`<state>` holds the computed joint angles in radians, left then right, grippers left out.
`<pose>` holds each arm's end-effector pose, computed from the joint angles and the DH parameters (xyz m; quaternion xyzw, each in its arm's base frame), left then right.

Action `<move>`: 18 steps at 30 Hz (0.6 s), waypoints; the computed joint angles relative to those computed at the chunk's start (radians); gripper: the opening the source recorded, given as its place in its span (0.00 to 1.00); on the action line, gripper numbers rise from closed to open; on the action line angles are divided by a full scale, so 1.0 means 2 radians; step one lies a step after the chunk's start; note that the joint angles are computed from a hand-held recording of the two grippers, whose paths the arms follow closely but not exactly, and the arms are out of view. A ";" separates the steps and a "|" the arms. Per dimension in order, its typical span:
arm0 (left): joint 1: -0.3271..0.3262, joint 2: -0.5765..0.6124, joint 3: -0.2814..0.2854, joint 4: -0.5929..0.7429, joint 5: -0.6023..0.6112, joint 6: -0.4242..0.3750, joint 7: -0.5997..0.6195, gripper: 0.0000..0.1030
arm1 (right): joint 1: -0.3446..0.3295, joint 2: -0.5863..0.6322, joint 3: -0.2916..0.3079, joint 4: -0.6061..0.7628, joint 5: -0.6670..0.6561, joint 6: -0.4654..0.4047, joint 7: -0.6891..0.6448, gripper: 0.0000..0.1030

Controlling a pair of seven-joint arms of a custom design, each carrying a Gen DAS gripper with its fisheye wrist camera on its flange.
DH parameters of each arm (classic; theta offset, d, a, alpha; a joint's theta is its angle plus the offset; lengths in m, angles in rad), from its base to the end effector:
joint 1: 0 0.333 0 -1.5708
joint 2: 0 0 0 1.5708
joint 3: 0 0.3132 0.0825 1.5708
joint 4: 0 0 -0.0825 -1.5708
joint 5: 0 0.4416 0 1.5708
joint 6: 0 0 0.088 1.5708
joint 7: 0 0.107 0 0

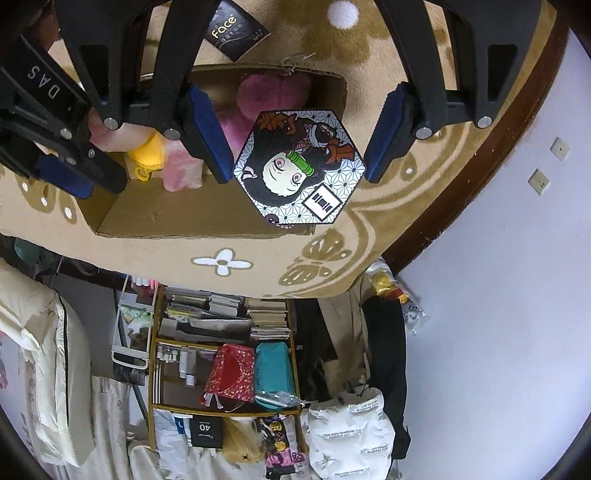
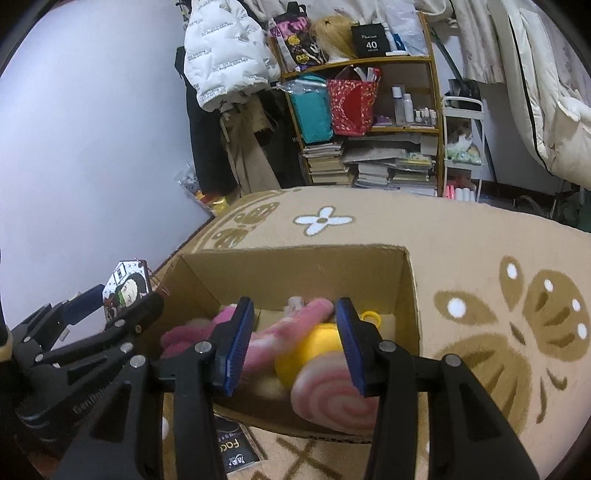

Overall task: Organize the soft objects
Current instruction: 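Carry badge into box and open left tool while right tool drops pink package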

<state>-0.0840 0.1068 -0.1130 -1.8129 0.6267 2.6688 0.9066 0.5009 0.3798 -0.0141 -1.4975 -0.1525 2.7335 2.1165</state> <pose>0.6776 -0.1500 0.5391 -0.6494 0.6365 -0.2492 0.3332 0.6831 0.3702 0.5346 -0.6604 0.6238 -0.1666 0.3833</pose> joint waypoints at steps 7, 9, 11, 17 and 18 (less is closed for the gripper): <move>0.004 -0.010 0.003 -0.009 0.000 0.010 -0.010 0.89 | 0.005 -0.013 -0.003 -0.016 -0.011 0.002 0.011 0.76; 0.008 -0.016 0.003 -0.013 -0.007 0.010 -0.010 0.94 | 0.008 -0.021 -0.005 -0.026 -0.020 0.008 0.020 0.82; 0.011 -0.023 0.004 -0.020 -0.007 0.015 -0.018 0.97 | 0.010 -0.030 -0.008 -0.036 -0.031 0.013 0.032 0.87; 0.022 -0.035 -0.002 -0.027 -0.067 -0.010 0.034 1.00 | 0.010 -0.055 -0.006 -0.063 -0.059 0.020 0.056 1.00; 0.022 -0.038 -0.002 -0.029 -0.070 -0.012 0.039 1.00 | 0.007 -0.061 -0.002 -0.068 -0.058 0.015 0.055 1.00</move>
